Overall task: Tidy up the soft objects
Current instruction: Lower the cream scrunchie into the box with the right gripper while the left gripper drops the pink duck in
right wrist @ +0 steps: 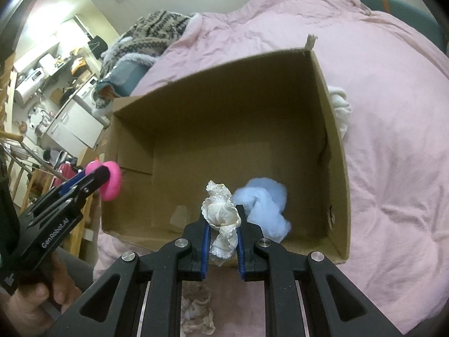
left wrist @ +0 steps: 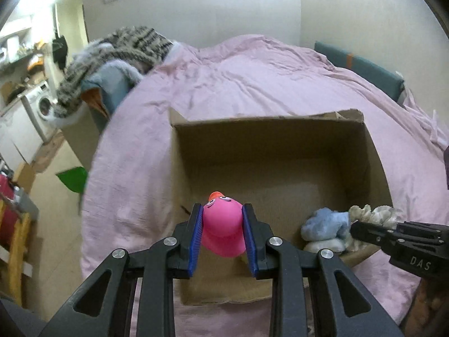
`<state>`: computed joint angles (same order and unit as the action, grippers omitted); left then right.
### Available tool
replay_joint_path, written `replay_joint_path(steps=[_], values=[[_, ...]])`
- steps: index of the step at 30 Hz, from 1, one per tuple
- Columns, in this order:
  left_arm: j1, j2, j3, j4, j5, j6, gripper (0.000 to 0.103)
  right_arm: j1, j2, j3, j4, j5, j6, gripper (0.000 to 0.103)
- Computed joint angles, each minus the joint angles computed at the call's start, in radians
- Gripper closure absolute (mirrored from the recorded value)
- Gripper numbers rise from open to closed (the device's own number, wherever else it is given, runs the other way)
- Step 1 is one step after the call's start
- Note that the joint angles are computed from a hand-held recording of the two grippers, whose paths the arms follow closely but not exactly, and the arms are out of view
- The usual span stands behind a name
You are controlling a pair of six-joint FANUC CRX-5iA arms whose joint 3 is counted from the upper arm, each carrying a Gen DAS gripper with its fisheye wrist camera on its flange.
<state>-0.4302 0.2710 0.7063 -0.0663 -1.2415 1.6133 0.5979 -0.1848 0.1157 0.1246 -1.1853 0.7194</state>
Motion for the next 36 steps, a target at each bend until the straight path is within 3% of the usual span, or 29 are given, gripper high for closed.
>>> replay_joint_path(steps=[6,16,26,28,30,33,36], values=[[0.009,0.010,-0.011,-0.010,-0.010,0.039,0.078,-0.006,0.032,0.028,-0.037,-0.048,0.024,0.086],[0.023,0.003,-0.024,0.010,-0.017,0.054,0.078,-0.005,0.022,0.017,-0.045,-0.041,0.021,0.085],[0.006,-0.005,-0.041,0.005,-0.011,0.012,0.078,-0.024,0.002,-0.004,-0.058,0.002,-0.017,0.075],[0.005,-0.005,-0.042,0.006,-0.011,0.010,0.078,-0.020,-0.004,-0.011,-0.042,0.016,-0.032,0.066],[0.005,-0.005,-0.041,0.004,-0.013,0.012,0.078,-0.011,-0.023,-0.035,-0.012,0.048,-0.065,0.025],[0.011,-0.002,-0.040,0.021,-0.018,0.010,0.078,0.020,-0.053,-0.086,0.094,0.094,-0.154,0.021],[0.010,0.005,-0.028,0.025,-0.035,0.004,0.077,0.011,-0.053,-0.083,0.086,0.093,-0.162,0.021]])
